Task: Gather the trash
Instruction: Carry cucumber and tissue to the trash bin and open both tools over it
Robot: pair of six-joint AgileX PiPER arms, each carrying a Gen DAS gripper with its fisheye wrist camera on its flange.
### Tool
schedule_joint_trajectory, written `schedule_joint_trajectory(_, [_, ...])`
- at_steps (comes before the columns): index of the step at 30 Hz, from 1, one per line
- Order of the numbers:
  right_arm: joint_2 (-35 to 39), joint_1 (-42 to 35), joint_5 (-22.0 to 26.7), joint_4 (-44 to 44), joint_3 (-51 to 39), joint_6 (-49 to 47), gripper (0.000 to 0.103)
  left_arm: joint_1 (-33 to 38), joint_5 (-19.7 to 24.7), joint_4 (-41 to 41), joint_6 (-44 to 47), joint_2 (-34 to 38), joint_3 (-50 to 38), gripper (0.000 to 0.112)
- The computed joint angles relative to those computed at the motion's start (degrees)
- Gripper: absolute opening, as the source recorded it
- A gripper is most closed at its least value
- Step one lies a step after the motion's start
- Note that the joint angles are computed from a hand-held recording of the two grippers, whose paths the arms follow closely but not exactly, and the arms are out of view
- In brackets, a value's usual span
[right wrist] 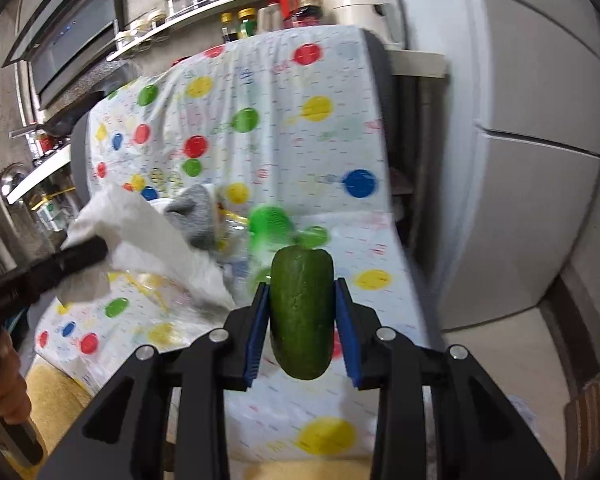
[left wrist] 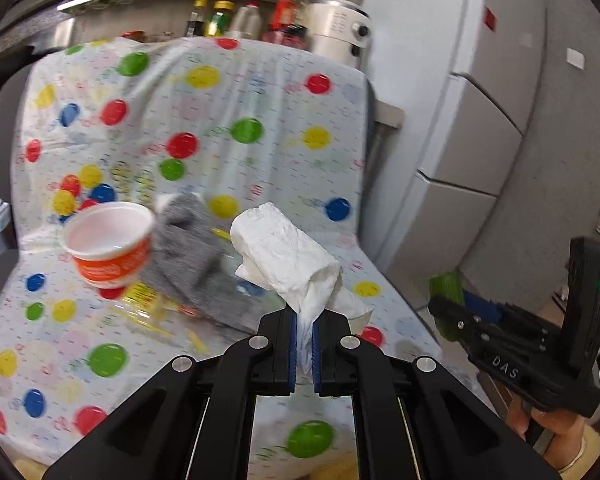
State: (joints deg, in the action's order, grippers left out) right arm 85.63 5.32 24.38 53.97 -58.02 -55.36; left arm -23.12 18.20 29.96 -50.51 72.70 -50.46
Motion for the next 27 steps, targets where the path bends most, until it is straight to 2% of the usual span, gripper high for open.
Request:
schedule_joint_trajectory(3, [-2.9,-5.5,1.1,0.5,3.5,-3.7,0.032,-5.4,-1.8,5.7,-8.6,4.0,-0.1,0.006])
schedule_joint_trajectory(9, [-6.3,-20.9,5.8,3.0,9.7,-13.3,0.032,-14.4,-4.7,7.5,-12.2,12.4,-3.7,0.006])
schedule_joint_trajectory(11, [-6.5,-25.8,7.2,3.9,11.1,-16.3,0.032,-16.8,-5.0,8.3,-13.3,14.7,-5.7,0.006])
schedule_joint_trajectory(15, [-4.9,-35.2,9.9,7.7,13.3,-23.5,0.032,-21.5,-4.0,15.3,-20.5,19.8,-10.1,0.006])
schedule_joint_trajectory(21, [-1.3,-44.1,12.0,11.0,14.8,-32.5,0.032,-24.1,-3.2,12.3,-20.2,28.3,-16.1,0.006])
schedule_joint_trajectory(23, [0.5,-46.0,12.7,11.4,14.8,-34.7,0.032,-25.0,-2.9,6.0,-15.1,31.3,-18.1,0.006])
schedule_joint_trajectory(27, [4.2,-48.4,13.3,12.9,14.6,-38.3,0.032,-27.4,0.0,0.8,-9.6,37.2,-23.6,0.006])
